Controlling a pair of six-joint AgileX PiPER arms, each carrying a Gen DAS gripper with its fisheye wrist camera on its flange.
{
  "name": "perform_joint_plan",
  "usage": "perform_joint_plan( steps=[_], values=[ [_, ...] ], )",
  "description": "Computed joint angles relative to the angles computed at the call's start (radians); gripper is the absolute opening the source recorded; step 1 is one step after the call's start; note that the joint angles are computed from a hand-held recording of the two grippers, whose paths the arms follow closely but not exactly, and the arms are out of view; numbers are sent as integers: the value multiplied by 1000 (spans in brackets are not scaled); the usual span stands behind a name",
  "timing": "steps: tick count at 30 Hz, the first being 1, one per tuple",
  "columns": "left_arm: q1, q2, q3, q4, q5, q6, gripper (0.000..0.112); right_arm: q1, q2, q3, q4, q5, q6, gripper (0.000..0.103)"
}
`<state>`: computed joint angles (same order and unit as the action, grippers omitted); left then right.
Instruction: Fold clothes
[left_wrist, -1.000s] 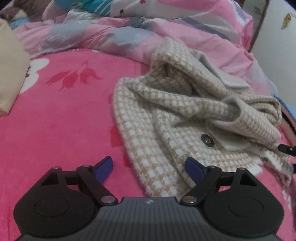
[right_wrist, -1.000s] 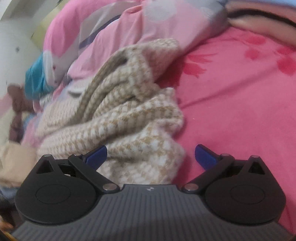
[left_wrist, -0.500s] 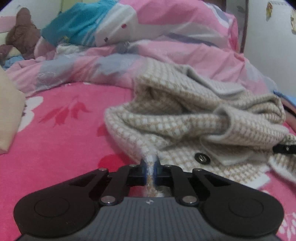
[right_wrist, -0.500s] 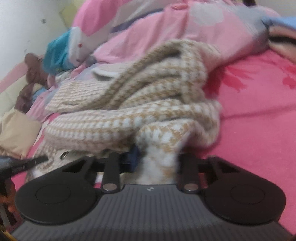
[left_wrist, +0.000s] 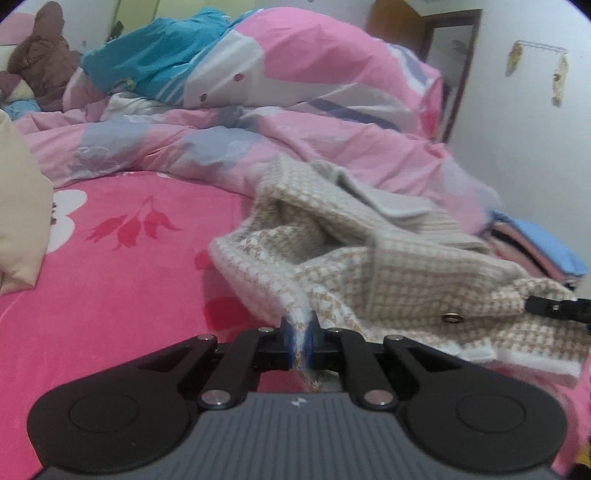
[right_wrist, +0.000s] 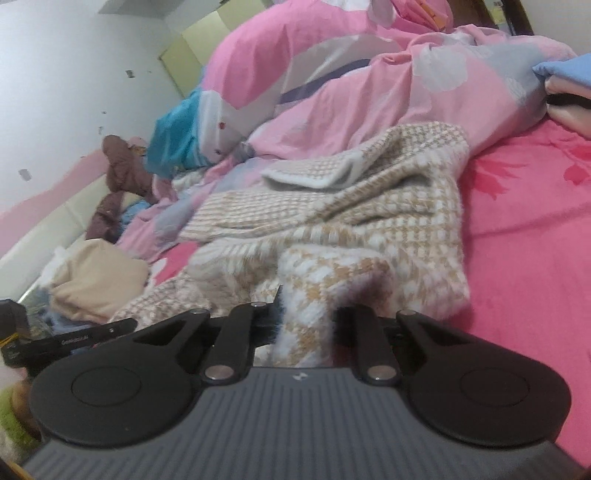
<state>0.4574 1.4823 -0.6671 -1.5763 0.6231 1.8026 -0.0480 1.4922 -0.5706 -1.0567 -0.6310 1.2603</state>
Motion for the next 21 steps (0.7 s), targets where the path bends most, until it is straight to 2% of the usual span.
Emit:
perform_joint_plan(
  steps=[8, 15, 18, 20, 21],
  values=[
    [223, -178, 60, 290, 279, -75, 6, -90, -260, 156, -220, -37, 224, 12],
    [431, -212, 47, 457, 507, -99, 6, -212, -463, 267, -453, -110, 475, 12],
    [468, -198, 42, 483, 543, -89, 7, -237, -495, 292, -499, -116, 530, 12],
    [452, -185, 47, 492, 510, -76, 8, -233, -481, 297, -512, -93, 553, 13],
    [436, -170, 43, 499, 490, -87, 10, -231, -473, 300, -518, -81, 564, 17]
  ],
)
